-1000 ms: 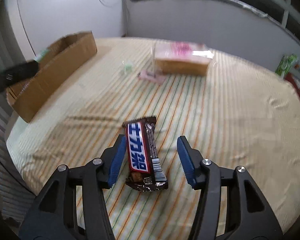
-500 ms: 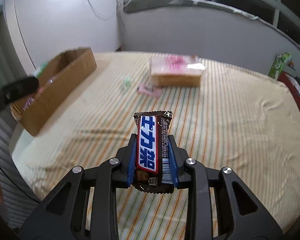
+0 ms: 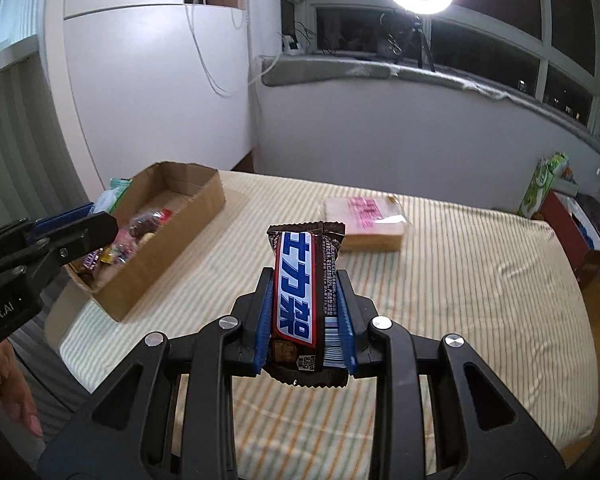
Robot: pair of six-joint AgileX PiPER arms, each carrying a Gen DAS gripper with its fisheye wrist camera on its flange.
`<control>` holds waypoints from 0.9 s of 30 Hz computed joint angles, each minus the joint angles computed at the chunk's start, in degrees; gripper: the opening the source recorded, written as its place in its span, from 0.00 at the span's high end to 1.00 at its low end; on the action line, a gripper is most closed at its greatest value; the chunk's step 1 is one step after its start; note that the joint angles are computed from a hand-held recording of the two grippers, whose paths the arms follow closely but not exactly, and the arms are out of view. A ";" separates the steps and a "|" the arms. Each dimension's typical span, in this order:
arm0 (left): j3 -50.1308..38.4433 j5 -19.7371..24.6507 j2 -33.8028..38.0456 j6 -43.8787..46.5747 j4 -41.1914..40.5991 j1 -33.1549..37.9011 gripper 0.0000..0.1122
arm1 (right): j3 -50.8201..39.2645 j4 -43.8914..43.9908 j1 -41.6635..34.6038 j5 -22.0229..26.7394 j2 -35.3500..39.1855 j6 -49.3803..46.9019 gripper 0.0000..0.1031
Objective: Organize snacks
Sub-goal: 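Carry the chocolate bar and mint packet over the cardboard box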
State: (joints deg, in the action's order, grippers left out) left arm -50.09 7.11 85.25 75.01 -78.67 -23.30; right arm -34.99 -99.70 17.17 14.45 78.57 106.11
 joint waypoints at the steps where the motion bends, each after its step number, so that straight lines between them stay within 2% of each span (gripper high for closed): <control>1: 0.39 0.48 -0.52 2.50 -2.37 0.63 0.80 | -0.47 2.04 1.42 1.10 0.12 -1.62 0.71; 9: 3.33 4.72 -3.48 15.35 -12.77 7.27 0.80 | -5.31 11.32 11.50 8.18 2.91 -8.67 0.71; 19: 3.88 10.71 -3.84 19.38 -14.16 19.03 0.80 | -16.57 17.04 20.64 12.25 12.45 -14.30 0.71; 27: 2.71 13.29 -1.23 23.27 -16.40 25.20 0.80 | -25.65 21.25 24.74 13.68 19.78 -19.90 0.71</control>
